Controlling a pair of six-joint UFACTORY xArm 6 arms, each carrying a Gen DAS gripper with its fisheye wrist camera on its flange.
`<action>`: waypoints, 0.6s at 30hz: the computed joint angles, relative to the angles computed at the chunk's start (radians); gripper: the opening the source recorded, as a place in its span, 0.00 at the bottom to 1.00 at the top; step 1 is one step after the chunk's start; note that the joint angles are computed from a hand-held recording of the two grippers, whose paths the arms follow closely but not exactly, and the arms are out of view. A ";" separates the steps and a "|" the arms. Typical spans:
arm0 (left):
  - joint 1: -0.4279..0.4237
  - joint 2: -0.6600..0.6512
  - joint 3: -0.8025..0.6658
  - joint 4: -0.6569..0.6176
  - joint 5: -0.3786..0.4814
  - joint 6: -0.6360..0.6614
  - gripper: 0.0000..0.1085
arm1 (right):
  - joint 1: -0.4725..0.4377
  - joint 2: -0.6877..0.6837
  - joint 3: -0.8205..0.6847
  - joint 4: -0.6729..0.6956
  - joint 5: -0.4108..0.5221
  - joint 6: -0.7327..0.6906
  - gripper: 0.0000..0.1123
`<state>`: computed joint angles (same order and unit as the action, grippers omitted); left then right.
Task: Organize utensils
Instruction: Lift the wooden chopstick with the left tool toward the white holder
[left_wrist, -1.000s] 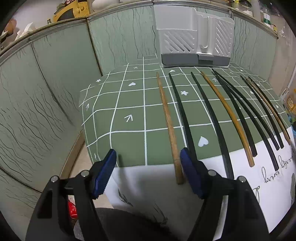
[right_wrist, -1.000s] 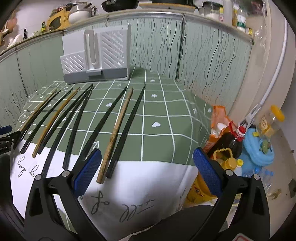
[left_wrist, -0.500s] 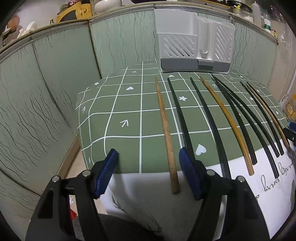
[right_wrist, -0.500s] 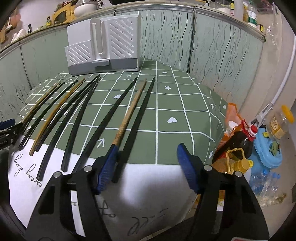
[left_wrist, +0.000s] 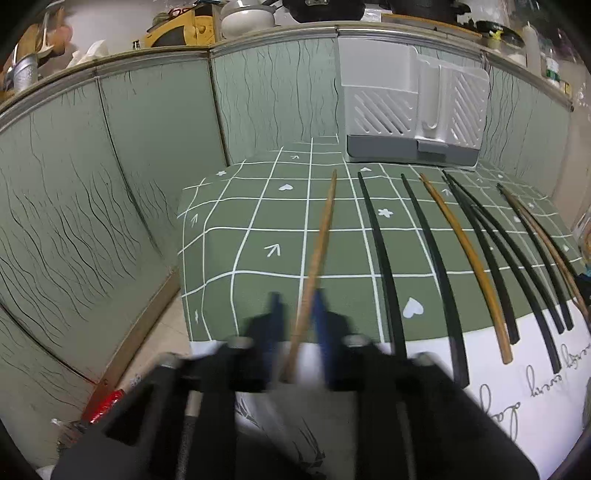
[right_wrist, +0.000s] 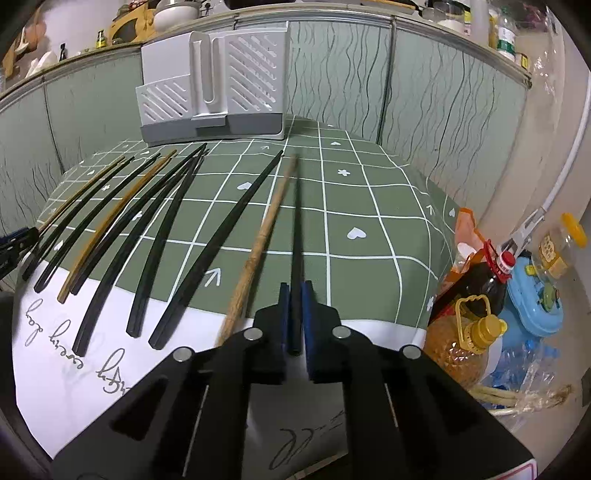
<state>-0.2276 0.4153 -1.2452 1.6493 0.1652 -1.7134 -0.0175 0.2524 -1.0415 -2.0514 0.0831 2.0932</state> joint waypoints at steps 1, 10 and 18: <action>0.003 0.000 -0.001 0.015 -0.008 -0.017 0.08 | -0.001 -0.002 0.000 -0.007 -0.002 0.012 0.05; 0.024 -0.064 0.058 -0.050 -0.050 0.045 0.08 | -0.042 -0.056 0.045 0.130 -0.061 -0.142 0.05; 0.031 -0.158 0.111 -0.094 -0.057 0.104 0.08 | -0.059 -0.160 0.111 0.220 -0.087 -0.253 0.05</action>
<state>-0.1962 0.2577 -1.1342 1.5557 0.1087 -1.6089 -0.0764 0.0926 -0.9301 -1.8315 -0.0044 1.8398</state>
